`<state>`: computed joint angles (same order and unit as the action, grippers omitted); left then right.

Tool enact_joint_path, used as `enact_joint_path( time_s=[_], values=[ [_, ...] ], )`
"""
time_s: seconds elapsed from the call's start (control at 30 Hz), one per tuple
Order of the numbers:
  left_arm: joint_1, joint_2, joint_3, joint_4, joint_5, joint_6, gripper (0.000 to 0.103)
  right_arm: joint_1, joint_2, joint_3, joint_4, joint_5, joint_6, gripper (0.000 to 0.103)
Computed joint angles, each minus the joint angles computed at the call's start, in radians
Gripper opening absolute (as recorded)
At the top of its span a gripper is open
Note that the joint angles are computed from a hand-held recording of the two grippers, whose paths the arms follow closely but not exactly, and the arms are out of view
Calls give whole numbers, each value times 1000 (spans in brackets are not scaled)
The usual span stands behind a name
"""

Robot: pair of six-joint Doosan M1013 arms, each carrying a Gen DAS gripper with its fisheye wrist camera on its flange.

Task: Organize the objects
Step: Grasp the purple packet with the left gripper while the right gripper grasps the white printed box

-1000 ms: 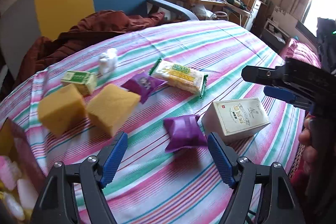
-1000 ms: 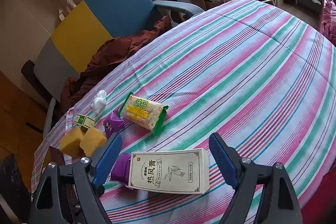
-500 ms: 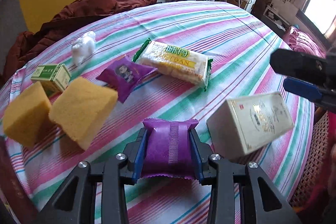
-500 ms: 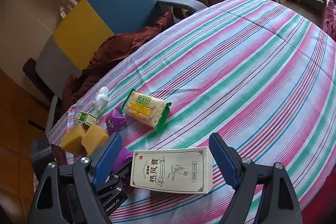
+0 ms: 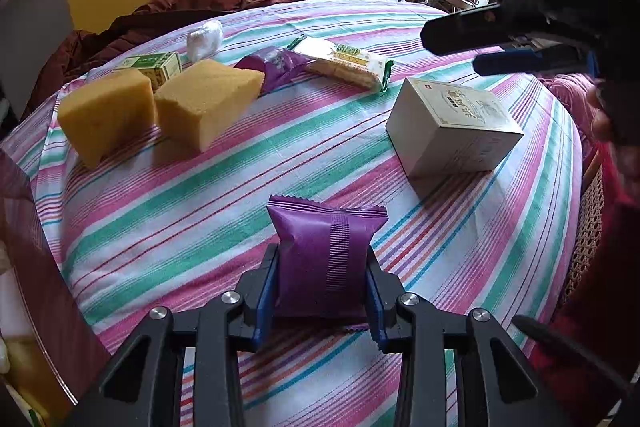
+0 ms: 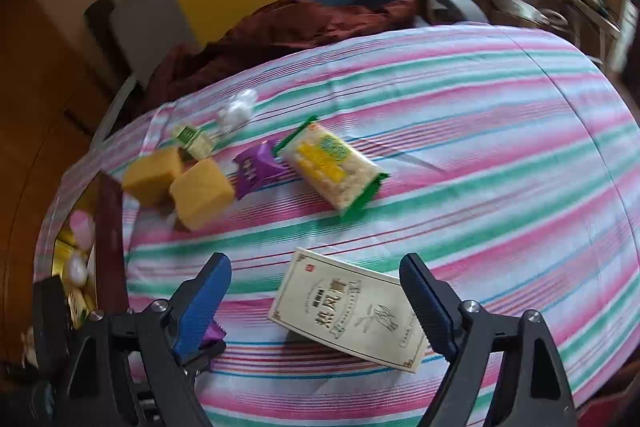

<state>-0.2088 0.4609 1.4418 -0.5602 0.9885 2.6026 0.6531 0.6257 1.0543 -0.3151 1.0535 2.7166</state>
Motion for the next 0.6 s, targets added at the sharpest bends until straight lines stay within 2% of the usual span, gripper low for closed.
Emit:
enact_joint_path(
  time_s=[0.13,0.23,0.3,0.33,0.37,0.47,0.6],
  values=[
    [5,-4,10,-16,-6,11,38,2,99,-182,71,266,-379,91],
    [9,-4,12,-26,-6,15,38,1,150,-243,65,417,-471,91],
    [11,-4,12,-30,-3,13,38,0,161,-245,41,468,-470,91],
    [12,-4,13,-31,-3,14,38,-4,162,-237,55,473,-465,85],
    [12,-5,13,-31,-3,14,38,-7,157,-223,75,463,-463,70],
    [18,-9,18,-38,-3,23,38,0,133,-186,88,406,-456,51],
    [27,-15,23,-47,6,26,37,18,114,-171,47,369,-421,51]
  ],
)
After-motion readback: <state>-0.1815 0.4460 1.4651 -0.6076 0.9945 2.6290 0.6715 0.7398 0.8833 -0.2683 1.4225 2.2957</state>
